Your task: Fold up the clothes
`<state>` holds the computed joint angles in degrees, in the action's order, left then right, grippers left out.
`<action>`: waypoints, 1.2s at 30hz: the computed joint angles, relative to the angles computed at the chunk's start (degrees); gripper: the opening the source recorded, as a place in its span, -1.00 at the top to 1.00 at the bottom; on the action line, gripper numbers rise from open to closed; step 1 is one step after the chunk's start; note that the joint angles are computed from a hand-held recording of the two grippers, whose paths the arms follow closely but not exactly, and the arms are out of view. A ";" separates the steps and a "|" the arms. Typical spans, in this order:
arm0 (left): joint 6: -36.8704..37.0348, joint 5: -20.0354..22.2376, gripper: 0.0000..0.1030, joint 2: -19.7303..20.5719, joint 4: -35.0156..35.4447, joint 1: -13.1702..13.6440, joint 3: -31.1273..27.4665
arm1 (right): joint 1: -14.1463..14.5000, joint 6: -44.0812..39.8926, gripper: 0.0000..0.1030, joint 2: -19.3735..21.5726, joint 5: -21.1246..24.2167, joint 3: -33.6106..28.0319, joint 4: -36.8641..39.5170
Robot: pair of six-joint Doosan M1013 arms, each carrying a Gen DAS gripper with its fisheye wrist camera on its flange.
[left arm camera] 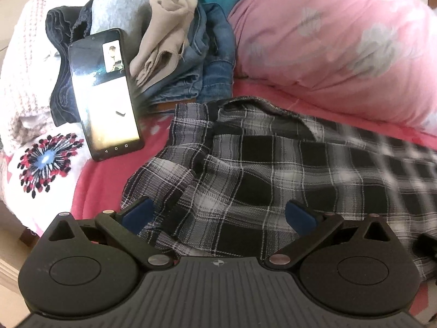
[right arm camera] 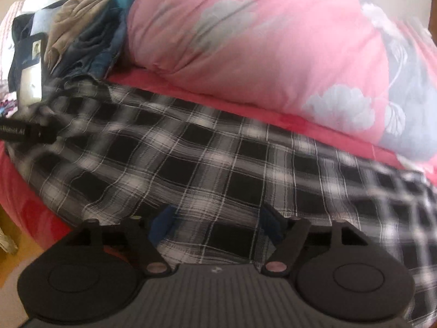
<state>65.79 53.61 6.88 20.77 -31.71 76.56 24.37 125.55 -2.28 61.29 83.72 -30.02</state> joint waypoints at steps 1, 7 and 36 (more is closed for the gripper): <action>-0.03 0.39 -1.00 0.14 0.07 -0.06 -0.24 | -0.11 -0.28 -0.48 0.00 0.16 -0.10 0.39; 0.25 2.70 -1.00 0.95 -0.46 -0.07 -1.71 | -1.36 -0.32 -0.53 0.06 -0.84 -1.83 3.90; 0.01 7.28 -1.00 2.17 -1.50 -0.20 -3.82 | -1.09 0.10 -1.00 1.79 0.59 -2.36 3.68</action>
